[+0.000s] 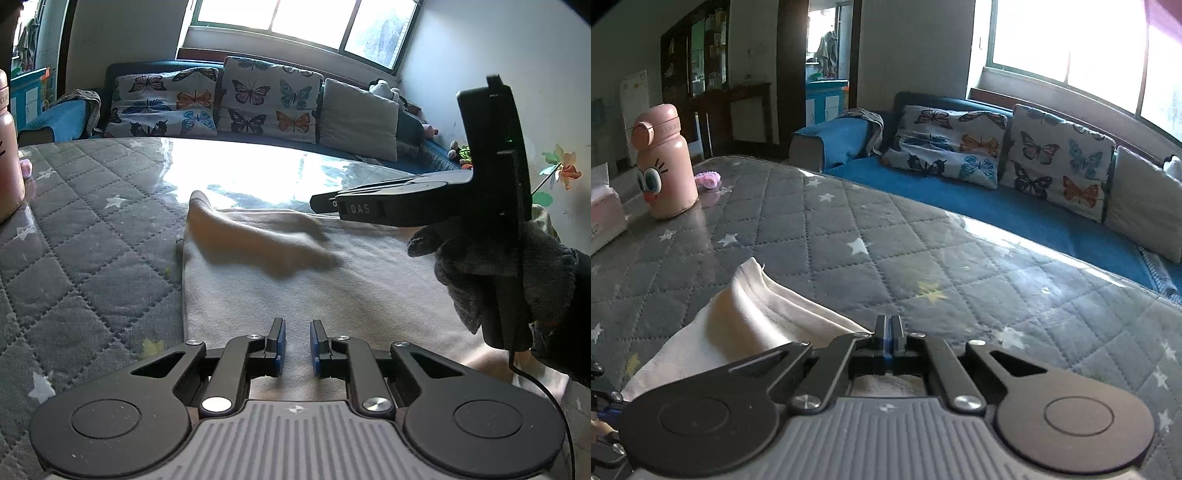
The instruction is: Fold clothes
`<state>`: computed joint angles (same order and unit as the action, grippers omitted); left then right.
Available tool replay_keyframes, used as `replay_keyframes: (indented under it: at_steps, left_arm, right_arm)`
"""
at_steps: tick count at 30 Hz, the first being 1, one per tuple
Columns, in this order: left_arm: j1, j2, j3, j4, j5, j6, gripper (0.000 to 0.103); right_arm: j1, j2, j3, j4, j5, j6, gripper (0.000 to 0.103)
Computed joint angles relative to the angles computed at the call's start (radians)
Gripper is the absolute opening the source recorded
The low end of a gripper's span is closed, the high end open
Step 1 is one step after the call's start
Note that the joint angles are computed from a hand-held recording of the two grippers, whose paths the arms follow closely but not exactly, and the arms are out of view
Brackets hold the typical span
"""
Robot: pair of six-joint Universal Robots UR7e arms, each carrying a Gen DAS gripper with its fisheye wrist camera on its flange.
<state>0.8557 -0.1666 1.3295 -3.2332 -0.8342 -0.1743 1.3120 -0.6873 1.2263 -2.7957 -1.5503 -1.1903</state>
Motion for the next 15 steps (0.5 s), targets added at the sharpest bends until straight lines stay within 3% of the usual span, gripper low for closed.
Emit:
replay_keyframes:
  at_steps: [4,7,15]
  left_arm:
    - [0.000,0.001,-0.001,-0.001,0.000,0.001,0.016]
    - [0.000,0.000,0.000,-0.002,-0.002,-0.001,0.016]
    - [0.001,-0.003,0.005,-0.006,-0.007,-0.002,0.016]
  right_arm:
    - [-0.009,-0.028,-0.009,0.128,0.044,0.015,0.008]
    - [-0.003,-0.031,0.010,0.115,0.033,-0.029,0.009]
    - [0.001,-0.011,0.006,0.093,0.012,-0.042,0.009]
